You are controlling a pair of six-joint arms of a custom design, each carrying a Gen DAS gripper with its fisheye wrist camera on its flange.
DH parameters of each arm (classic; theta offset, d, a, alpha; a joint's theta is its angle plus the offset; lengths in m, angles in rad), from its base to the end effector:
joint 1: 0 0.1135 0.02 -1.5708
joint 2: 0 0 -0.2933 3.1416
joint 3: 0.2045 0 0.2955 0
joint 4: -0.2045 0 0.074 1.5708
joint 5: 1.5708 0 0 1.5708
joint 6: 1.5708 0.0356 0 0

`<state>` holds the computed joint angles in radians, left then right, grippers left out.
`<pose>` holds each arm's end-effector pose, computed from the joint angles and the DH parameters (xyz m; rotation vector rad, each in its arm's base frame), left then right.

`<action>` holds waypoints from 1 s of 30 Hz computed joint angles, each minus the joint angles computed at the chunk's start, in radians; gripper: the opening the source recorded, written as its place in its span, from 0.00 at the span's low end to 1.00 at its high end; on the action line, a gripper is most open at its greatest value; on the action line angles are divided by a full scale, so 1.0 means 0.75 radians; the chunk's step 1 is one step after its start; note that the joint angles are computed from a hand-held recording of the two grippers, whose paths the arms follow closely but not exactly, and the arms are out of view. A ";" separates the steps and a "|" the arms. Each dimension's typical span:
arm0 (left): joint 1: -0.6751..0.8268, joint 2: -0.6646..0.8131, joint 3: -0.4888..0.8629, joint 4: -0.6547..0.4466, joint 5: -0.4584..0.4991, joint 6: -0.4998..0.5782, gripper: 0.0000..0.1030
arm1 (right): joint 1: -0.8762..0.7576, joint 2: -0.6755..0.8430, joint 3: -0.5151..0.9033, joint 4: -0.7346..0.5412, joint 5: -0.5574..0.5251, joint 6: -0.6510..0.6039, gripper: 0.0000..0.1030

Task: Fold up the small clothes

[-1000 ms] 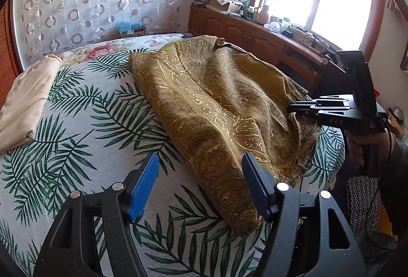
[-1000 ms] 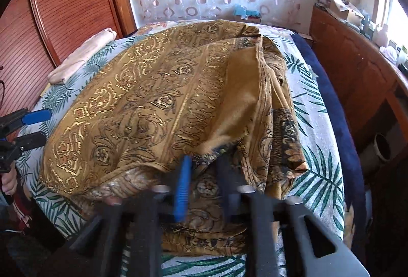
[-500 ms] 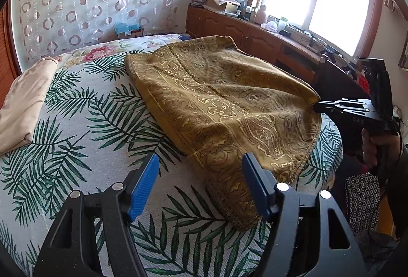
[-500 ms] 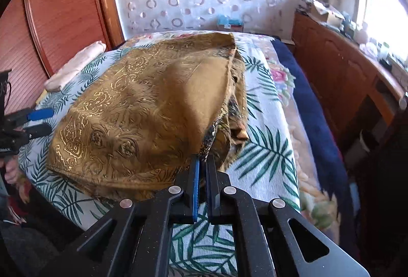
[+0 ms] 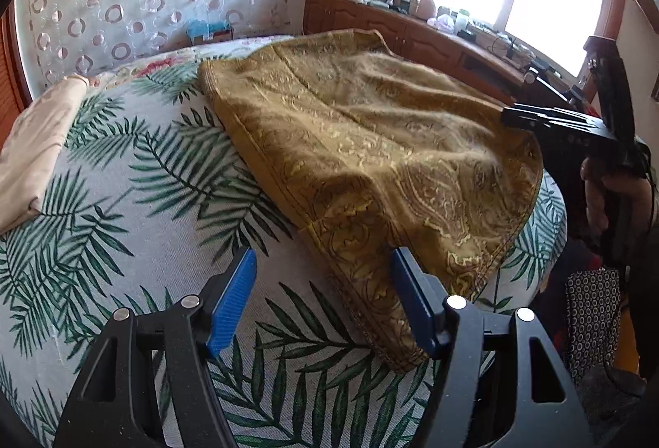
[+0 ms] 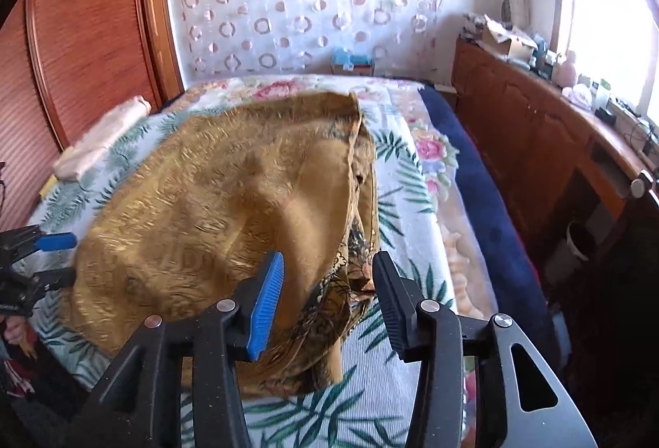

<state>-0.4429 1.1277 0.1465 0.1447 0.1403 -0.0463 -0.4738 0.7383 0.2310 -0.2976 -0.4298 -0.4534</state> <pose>0.1589 -0.0809 0.0903 0.5439 2.3727 -0.3925 0.1481 -0.0593 0.1461 -0.1769 2.2786 0.0344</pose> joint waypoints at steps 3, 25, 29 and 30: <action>-0.008 0.033 -0.002 0.017 -0.009 0.005 0.66 | 0.093 0.156 -0.020 0.180 0.140 0.059 0.45; -0.004 0.049 -0.013 0.029 0.117 -0.017 0.24 | -0.228 0.291 0.045 -0.062 -0.199 -0.294 0.45; 0.024 0.097 -0.003 0.054 0.148 -0.018 0.24 | -0.213 0.248 0.021 -0.094 -0.208 -0.332 0.25; 0.023 0.099 -0.001 0.051 0.147 -0.015 0.24 | -0.212 0.249 0.023 -0.096 -0.216 -0.333 0.20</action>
